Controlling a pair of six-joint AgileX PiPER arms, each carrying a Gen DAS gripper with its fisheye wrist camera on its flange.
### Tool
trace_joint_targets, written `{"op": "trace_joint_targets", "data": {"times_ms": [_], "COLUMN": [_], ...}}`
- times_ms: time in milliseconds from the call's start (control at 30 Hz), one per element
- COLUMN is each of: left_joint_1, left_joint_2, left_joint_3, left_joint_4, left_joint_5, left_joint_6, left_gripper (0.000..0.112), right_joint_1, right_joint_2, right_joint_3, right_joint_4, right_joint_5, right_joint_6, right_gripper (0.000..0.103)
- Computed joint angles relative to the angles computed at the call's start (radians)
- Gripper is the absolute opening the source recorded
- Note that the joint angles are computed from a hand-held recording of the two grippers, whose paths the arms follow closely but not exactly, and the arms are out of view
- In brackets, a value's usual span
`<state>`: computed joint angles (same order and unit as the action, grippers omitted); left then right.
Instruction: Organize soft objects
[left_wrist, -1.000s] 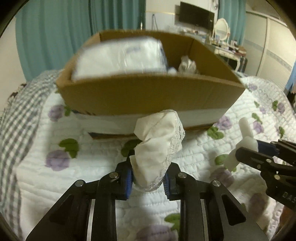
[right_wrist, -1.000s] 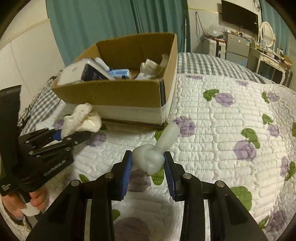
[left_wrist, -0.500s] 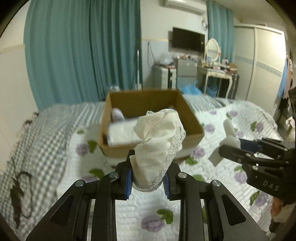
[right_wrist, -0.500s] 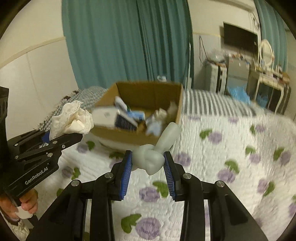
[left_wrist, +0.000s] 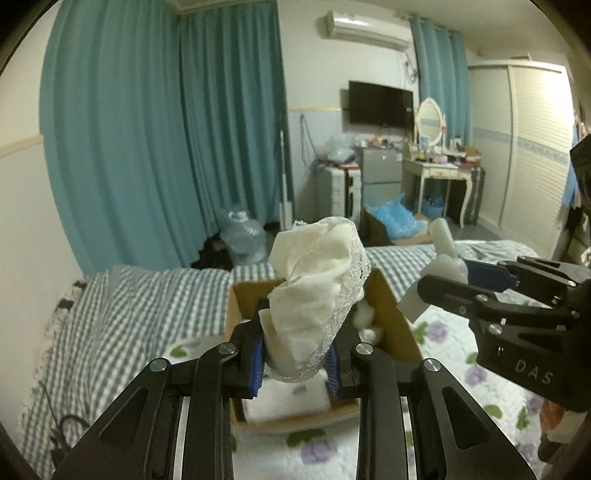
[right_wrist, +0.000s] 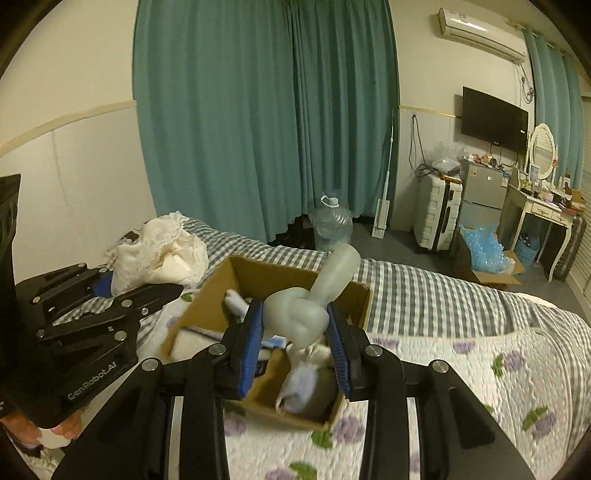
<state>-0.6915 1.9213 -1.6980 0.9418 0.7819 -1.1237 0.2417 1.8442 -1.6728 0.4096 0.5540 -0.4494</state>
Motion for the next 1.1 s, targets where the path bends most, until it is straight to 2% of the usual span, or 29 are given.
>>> {"op": "trace_joint_targets", "data": {"times_ms": [167, 300, 333, 367, 433, 500, 600, 767, 967, 1067, 1100], "left_joint_1": [0.088, 0.121, 0.118, 0.120, 0.123, 0.124, 0.130, 0.110, 0.012, -0.079, -0.126], "left_joint_2": [0.165, 0.240, 0.257, 0.290, 0.323, 0.329, 0.335, 0.289, 0.108, -0.010, -0.050], "left_joint_3": [-0.182, -0.229, -0.249, -0.291, -0.328, -0.311, -0.325, -0.311, -0.220, -0.164, -0.148], "left_joint_4": [-0.141, -0.155, -0.155, -0.157, -0.169, -0.131, -0.150, -0.161, -0.029, 0.084, 0.138], "left_joint_5": [-0.013, -0.029, -0.014, 0.014, 0.037, 0.030, 0.049, 0.086, 0.159, 0.228, 0.271], "left_joint_6": [0.175, 0.231, 0.246, 0.277, 0.314, 0.289, 0.295, 0.286, 0.193, 0.105, 0.065], "left_gripper": [0.029, 0.031, 0.035, 0.047, 0.062, 0.064, 0.064, 0.065, 0.065, 0.065, 0.069], "right_joint_1": [-0.012, -0.023, -0.027, -0.030, -0.035, -0.038, -0.044, -0.051, -0.034, -0.011, -0.005], "right_joint_2": [0.230, 0.421, 0.470, 0.496, 0.534, 0.545, 0.495, 0.372, 0.082, -0.070, -0.113], "right_joint_3": [-0.260, -0.493, -0.561, -0.593, -0.634, -0.637, -0.549, -0.435, -0.229, -0.157, -0.139], "right_joint_4": [0.008, 0.020, 0.027, 0.030, 0.032, 0.032, 0.046, 0.015, -0.071, -0.142, -0.160], "right_joint_5": [0.095, 0.202, 0.237, 0.249, 0.257, 0.241, 0.180, 0.145, 0.099, 0.095, 0.098], "right_joint_6": [0.050, 0.088, 0.101, 0.104, 0.108, 0.118, 0.111, 0.119, 0.166, 0.220, 0.228], "right_gripper": [0.034, 0.039, 0.040, 0.040, 0.045, 0.064, 0.065, 0.066, 0.068, 0.076, 0.081]}}
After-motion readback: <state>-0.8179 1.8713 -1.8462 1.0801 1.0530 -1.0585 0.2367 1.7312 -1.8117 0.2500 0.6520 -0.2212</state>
